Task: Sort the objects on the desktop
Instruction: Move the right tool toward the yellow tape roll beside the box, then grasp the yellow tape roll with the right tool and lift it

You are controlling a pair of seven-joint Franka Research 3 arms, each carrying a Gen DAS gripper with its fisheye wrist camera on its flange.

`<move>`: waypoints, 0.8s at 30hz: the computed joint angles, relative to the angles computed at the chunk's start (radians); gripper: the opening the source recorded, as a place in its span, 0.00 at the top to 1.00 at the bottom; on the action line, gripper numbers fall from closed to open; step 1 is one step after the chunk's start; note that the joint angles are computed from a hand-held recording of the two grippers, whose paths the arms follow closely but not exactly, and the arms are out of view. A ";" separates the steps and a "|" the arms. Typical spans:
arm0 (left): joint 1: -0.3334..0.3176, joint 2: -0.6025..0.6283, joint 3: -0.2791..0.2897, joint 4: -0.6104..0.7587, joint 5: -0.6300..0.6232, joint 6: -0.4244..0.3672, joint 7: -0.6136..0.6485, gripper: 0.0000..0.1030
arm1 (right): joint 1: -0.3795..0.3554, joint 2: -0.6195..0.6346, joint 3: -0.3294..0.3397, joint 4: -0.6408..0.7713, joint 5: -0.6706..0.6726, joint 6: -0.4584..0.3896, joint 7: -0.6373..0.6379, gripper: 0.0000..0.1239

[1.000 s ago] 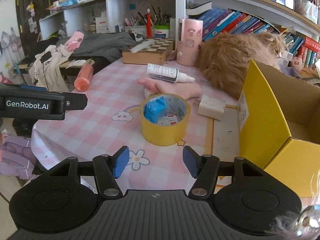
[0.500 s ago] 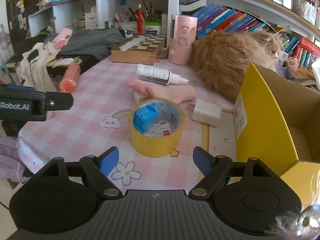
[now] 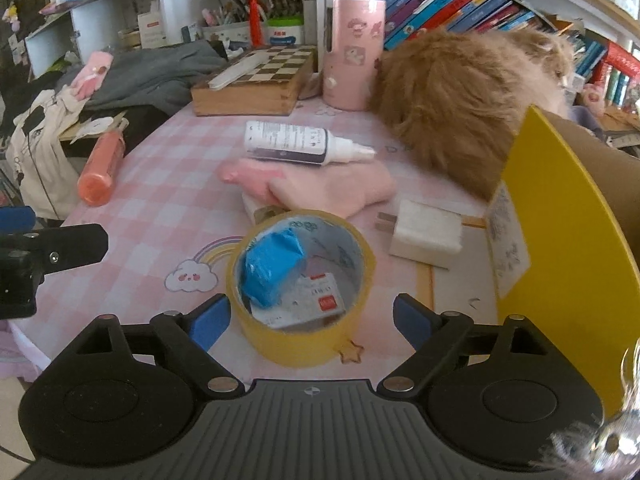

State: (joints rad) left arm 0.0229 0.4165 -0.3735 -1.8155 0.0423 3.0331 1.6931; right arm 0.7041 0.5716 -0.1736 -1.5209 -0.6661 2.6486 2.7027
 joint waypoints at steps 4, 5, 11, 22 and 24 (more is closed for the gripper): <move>-0.013 0.010 0.013 0.017 0.014 -0.022 0.002 0.09 | -0.021 0.038 0.016 0.049 0.042 -0.002 -0.052 0.29; -0.014 0.011 0.015 0.020 0.014 -0.027 0.003 0.09 | -0.023 0.045 0.017 0.057 0.053 -0.003 -0.064 0.29; -0.028 0.018 0.030 0.035 0.017 -0.048 0.003 0.09 | -0.029 0.073 0.012 0.088 0.103 0.003 -0.124 0.32; -0.014 0.028 -0.001 0.040 -0.013 -0.071 0.053 0.09 | 0.064 -0.018 -0.115 -0.023 -0.027 0.109 0.035 0.34; -0.011 0.030 -0.010 0.039 -0.018 -0.074 0.075 0.09 | 0.084 -0.047 -0.139 -0.049 -0.104 0.113 0.105 0.34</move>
